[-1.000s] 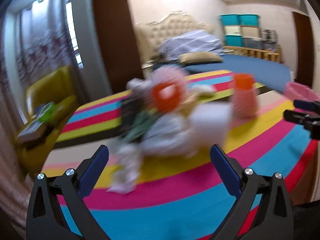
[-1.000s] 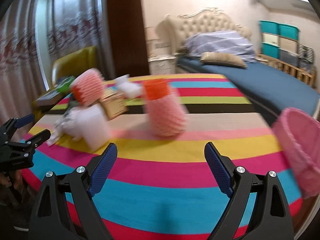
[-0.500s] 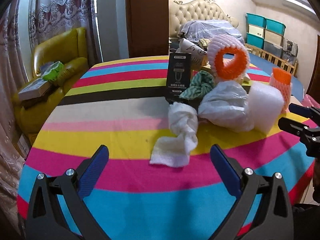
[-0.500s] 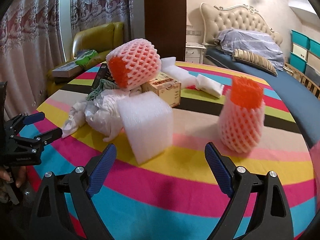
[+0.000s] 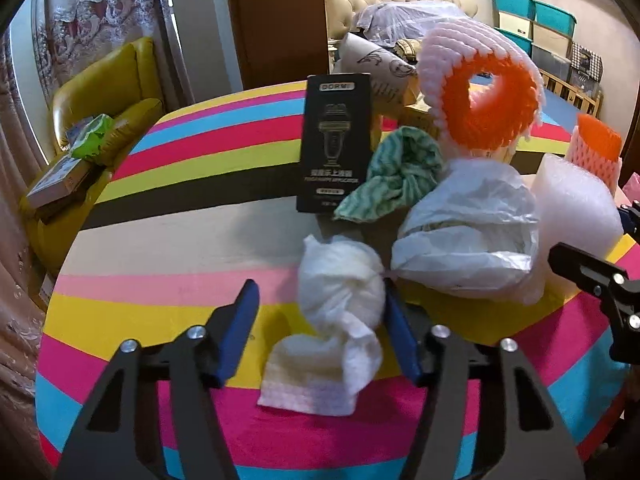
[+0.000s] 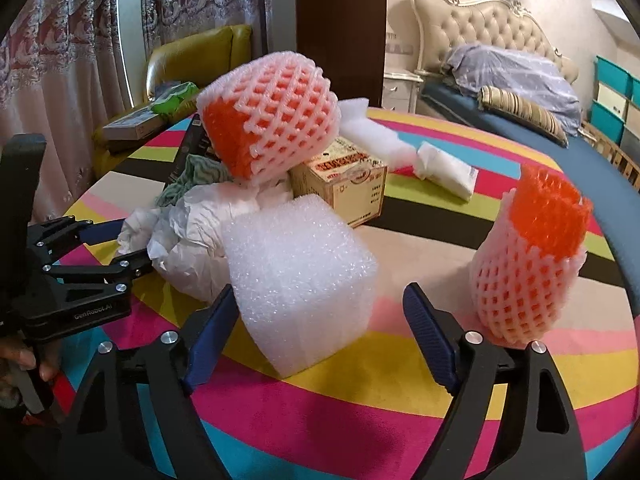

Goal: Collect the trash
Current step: 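Grasp the white foam net with the left gripper while the right grasps the foam block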

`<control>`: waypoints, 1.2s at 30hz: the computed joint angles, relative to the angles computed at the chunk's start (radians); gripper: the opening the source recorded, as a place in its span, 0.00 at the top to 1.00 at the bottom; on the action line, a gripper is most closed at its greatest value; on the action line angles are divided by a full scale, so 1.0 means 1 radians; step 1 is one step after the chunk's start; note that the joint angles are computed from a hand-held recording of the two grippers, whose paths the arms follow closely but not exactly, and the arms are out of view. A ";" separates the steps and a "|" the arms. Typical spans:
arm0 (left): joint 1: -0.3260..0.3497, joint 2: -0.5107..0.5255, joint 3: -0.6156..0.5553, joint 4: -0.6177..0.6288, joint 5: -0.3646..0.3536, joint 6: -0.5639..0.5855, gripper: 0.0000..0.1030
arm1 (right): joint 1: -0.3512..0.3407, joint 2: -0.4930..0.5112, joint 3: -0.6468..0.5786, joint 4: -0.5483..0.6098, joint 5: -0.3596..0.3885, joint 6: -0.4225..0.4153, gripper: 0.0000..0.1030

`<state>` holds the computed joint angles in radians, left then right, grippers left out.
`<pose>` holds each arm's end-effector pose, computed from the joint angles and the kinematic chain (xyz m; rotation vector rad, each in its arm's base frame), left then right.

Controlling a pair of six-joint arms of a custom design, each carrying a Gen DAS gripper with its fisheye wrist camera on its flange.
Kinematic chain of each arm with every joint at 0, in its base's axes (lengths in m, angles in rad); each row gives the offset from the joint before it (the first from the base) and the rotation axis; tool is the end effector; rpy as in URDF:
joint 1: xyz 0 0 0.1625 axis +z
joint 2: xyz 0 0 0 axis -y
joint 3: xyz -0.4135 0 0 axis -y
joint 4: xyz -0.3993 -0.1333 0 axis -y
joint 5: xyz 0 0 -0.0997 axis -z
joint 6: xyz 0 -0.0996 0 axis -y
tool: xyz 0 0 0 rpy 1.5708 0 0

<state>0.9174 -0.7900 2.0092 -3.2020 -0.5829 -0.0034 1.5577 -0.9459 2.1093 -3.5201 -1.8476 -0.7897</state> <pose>-0.1575 -0.5618 0.0710 0.4678 2.1634 -0.8171 0.0990 -0.5397 0.1341 0.8036 -2.3414 0.8085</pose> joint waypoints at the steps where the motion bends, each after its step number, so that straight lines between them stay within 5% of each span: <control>1: -0.002 0.007 -0.004 -0.009 0.012 0.007 0.43 | -0.001 0.000 -0.004 0.013 -0.002 0.009 0.27; 7: -0.007 0.024 0.002 -0.052 0.020 0.030 0.64 | -0.017 -0.006 0.000 0.062 0.035 0.031 0.45; 21: -0.039 0.053 0.020 -0.175 0.077 0.077 0.68 | -0.017 0.006 0.032 -0.062 0.057 -0.001 0.45; 36: -0.146 0.104 0.068 -0.709 0.170 0.347 0.68 | -0.016 -0.026 0.115 -0.229 0.130 -0.036 0.46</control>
